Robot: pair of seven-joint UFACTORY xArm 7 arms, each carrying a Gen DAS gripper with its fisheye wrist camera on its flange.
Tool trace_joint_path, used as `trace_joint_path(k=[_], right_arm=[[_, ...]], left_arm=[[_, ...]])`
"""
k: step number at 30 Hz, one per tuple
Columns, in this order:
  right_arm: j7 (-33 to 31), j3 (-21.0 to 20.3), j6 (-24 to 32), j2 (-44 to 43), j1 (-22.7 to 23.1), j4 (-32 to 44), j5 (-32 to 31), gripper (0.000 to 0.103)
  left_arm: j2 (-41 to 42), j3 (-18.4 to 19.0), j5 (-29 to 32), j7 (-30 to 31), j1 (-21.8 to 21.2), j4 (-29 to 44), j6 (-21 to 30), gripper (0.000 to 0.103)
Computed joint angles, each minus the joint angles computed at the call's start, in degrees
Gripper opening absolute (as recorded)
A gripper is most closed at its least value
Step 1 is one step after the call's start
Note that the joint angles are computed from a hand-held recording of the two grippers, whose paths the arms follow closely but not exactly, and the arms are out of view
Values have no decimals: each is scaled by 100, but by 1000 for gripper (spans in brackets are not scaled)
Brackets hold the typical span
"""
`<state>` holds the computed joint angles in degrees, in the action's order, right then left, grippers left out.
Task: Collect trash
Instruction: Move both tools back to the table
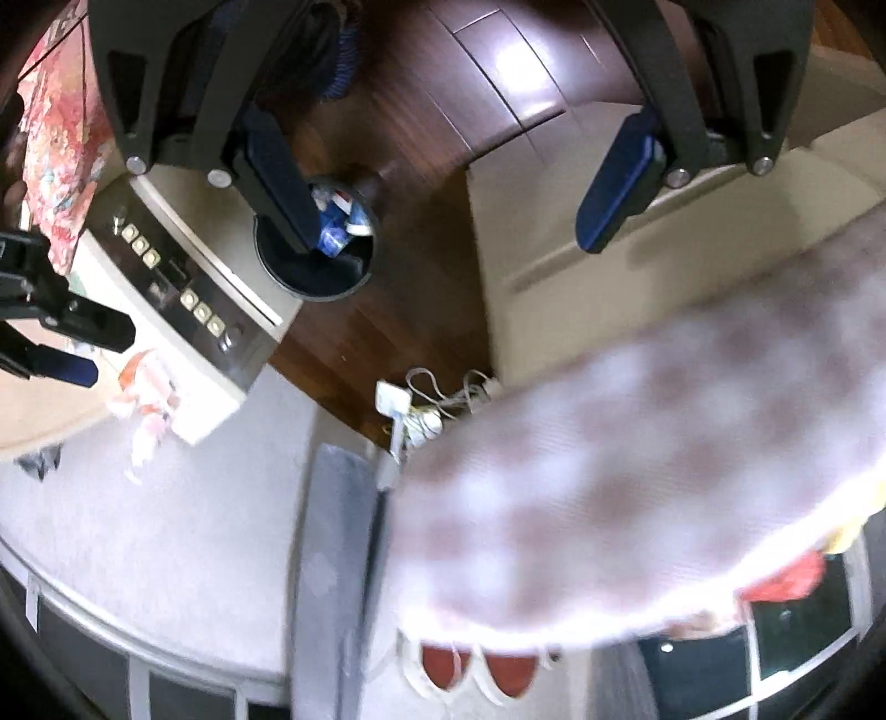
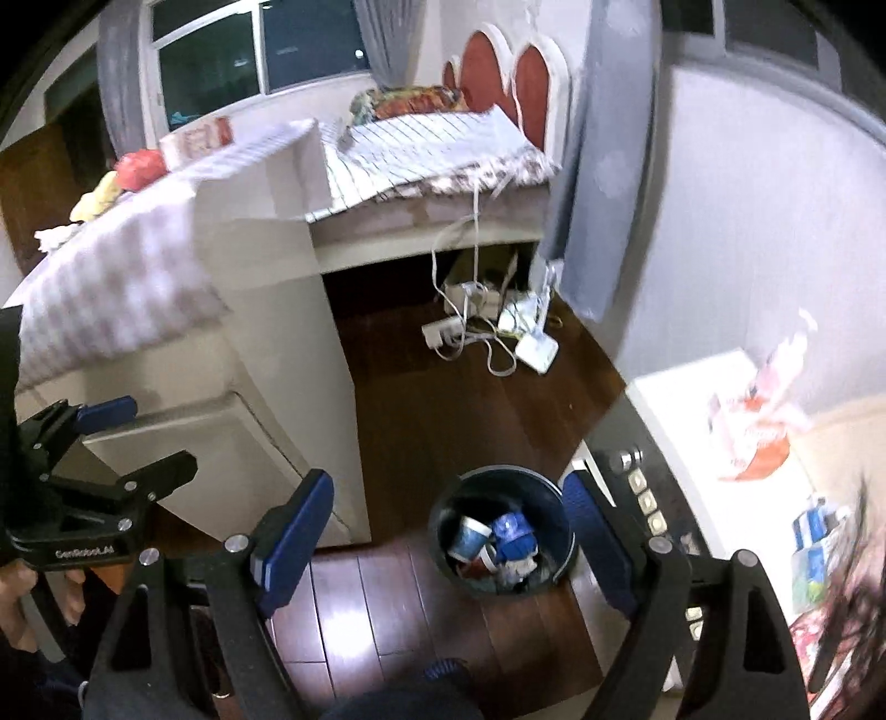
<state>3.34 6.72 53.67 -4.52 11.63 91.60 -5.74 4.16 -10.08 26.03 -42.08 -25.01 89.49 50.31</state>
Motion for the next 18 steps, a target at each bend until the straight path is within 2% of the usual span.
trace_joint_path(k=[11,16,18], right_arm=[[87,389,195,631,685,1373,-372,86],[127,416,480,1399,1203,2707,-610,87],[183,370,765,1935,1514,3619,-690,87]], left_arm=[[-1437,-168,301,-363,674,-932,85,94],[-1973,-153,211,-300,1149,-1141,-2,94],[-2190,-83,76,-245,1350,-1273,-141,94]])
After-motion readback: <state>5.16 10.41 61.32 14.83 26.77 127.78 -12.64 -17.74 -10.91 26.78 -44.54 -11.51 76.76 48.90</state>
